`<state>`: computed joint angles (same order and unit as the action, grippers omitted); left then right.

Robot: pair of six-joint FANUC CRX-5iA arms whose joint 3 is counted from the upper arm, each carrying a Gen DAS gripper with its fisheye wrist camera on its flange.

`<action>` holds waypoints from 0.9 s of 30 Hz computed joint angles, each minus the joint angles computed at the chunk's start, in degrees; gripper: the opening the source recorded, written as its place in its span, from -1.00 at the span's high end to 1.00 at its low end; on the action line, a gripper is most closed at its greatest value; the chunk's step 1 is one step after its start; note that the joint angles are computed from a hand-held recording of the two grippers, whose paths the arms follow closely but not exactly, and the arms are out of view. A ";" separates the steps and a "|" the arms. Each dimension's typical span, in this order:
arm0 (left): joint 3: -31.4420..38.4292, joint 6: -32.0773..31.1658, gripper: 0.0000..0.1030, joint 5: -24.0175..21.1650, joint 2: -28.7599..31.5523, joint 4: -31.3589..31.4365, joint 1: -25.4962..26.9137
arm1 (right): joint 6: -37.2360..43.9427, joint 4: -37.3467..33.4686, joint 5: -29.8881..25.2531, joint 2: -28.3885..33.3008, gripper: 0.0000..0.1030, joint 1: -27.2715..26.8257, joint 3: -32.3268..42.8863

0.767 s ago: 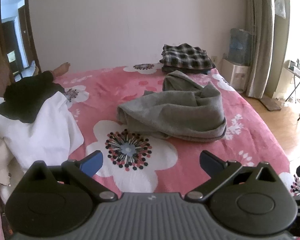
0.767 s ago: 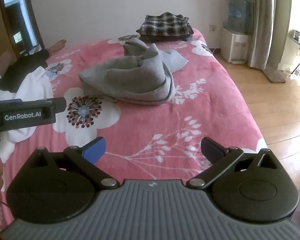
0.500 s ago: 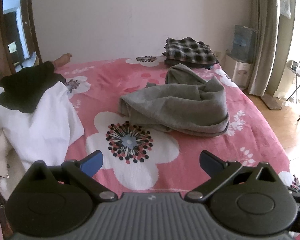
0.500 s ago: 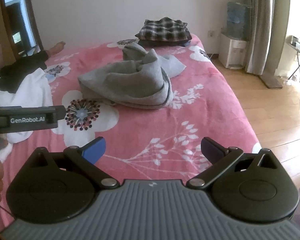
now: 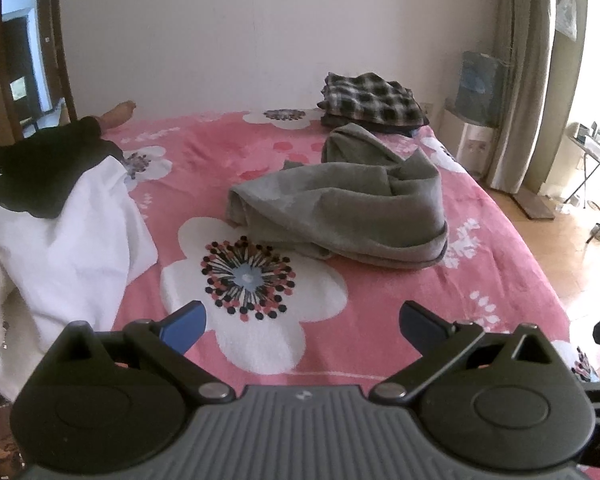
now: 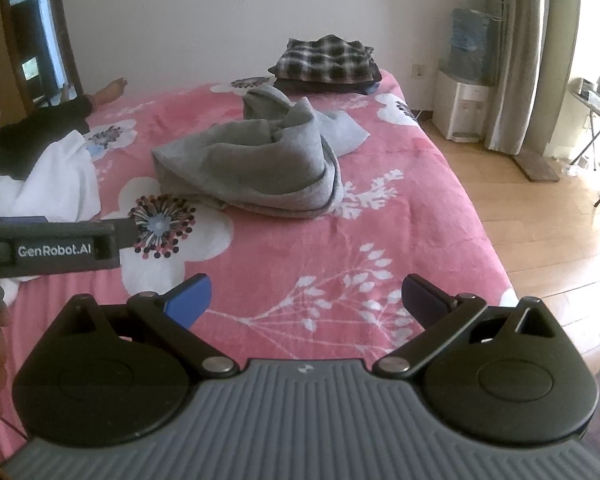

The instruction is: Fold clothes

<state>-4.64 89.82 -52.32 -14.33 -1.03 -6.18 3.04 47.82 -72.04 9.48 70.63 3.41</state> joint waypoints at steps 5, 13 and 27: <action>0.89 0.35 -1.00 -1.56 0.44 -0.65 -0.05 | -0.01 0.05 -0.39 0.08 -0.98 0.16 0.15; 1.26 1.11 -1.00 -2.20 0.13 -2.24 -0.31 | 0.46 -0.54 -1.90 0.66 -0.98 0.22 1.08; 2.13 3.18 -1.00 -2.92 -0.18 -5.68 -2.03 | 0.98 -2.03 -6.72 2.42 -0.98 0.42 3.70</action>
